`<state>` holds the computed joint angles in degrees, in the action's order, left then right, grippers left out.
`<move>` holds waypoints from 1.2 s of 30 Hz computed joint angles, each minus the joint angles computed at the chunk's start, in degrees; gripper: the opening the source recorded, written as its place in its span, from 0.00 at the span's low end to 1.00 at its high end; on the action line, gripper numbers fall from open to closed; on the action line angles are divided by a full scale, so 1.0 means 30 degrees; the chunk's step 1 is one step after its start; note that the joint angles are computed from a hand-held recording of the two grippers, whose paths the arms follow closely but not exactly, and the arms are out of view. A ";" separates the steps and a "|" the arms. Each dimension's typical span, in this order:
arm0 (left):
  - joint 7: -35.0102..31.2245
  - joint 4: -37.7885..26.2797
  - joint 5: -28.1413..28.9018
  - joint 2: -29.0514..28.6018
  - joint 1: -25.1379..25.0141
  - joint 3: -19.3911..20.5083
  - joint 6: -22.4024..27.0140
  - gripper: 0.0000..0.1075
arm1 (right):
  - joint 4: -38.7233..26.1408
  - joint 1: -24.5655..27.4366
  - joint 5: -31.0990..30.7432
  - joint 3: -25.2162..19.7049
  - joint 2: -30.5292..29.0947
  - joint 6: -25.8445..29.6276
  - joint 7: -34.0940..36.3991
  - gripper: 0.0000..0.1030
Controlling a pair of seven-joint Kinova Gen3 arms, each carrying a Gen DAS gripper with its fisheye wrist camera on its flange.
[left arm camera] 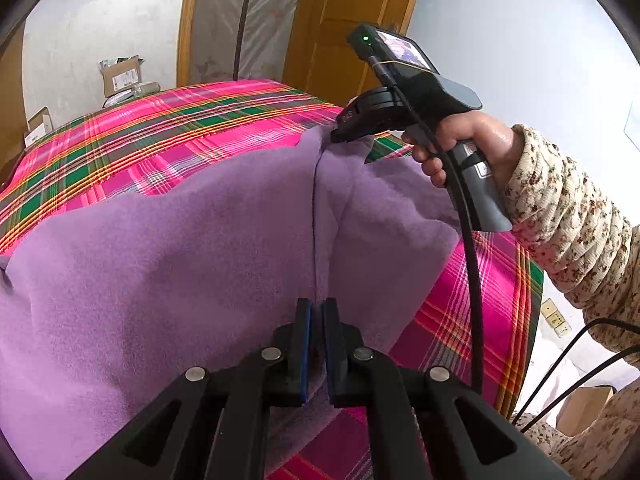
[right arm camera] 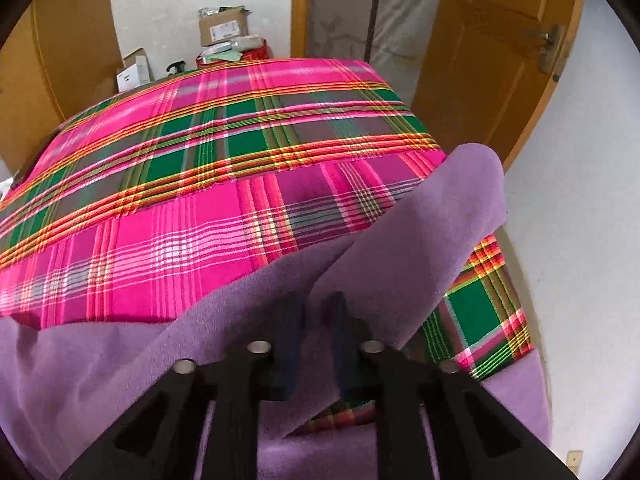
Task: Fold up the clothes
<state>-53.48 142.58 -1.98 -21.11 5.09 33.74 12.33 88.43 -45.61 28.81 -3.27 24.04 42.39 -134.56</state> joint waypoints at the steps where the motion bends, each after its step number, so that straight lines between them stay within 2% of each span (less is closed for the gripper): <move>1: -0.0040 0.0035 0.0037 0.0011 0.0155 -0.0194 -0.0066 0.06 | 0.0076 0.0154 -0.0136 -0.0050 -0.0056 -0.0133 0.0075 0.06; 4: -0.0325 0.0238 0.0204 0.0080 0.0781 -0.1065 -0.0412 0.06 | 0.0630 0.0423 -0.0318 -0.0068 -0.0466 -0.0651 0.0059 0.04; 9: -0.0546 0.0290 0.0352 0.0169 0.0847 -0.1255 -0.0540 0.06 | 0.2234 0.0541 -0.0039 0.0089 -0.1797 -0.1741 -0.1131 0.04; 14: -0.0559 0.0256 0.0393 0.0238 0.0564 -0.1014 -0.0642 0.06 | 0.4297 0.0999 0.0654 -0.0123 -0.3582 -0.3015 -0.2934 0.03; 20: -0.0250 0.0124 0.0249 0.0093 -0.0279 -0.0002 -0.0393 0.06 | 0.6489 0.1760 0.1693 -0.0572 -0.4800 -0.4084 -0.5251 0.03; 22: -0.0131 0.0057 0.0189 -0.0006 -0.0462 0.0252 -0.0198 0.06 | 0.6688 0.2066 0.1664 -0.0712 -0.4732 -0.4186 -0.5397 0.03; 24: -0.0025 -0.0003 0.0119 -0.0079 -0.0585 0.0437 -0.0048 0.06 | 0.6883 0.2987 0.0534 -0.1207 -0.4627 -0.4674 -0.4406 0.03; 26: 0.0005 -0.0007 0.0043 -0.0026 -0.0615 0.0425 -0.0059 0.06 | 0.6996 0.3546 -0.0366 -0.1443 -0.4672 -0.5013 -0.3623 0.06; 28: 0.0030 -0.0020 0.0004 0.0005 -0.0570 0.0358 -0.0035 0.06 | 0.7271 0.3579 -0.0415 -0.1224 -0.4910 -0.5730 -0.3699 0.06; 30: 0.0024 -0.0030 -0.0024 0.0009 -0.0438 0.0227 -0.0016 0.06 | 0.7216 0.2996 0.0658 -0.0874 -0.5002 -0.5923 -0.4300 0.14; 31: 0.0017 -0.0032 -0.0036 0.0009 -0.0372 0.0167 -0.0015 0.06 | 0.7191 0.2748 0.1286 -0.0757 -0.5039 -0.6010 -0.4688 0.25; 32: 0.0032 -0.0056 -0.0052 0.0016 -0.0372 0.0174 0.0017 0.06 | 0.7171 0.2522 0.1946 -0.0661 -0.5072 -0.6101 -0.5102 0.30; 36: 0.0349 -0.0309 -0.0326 0.0029 -0.0977 0.0886 0.0410 0.08 | 0.5773 0.1769 0.3458 -0.0722 -0.4202 -0.4532 -0.5172 0.31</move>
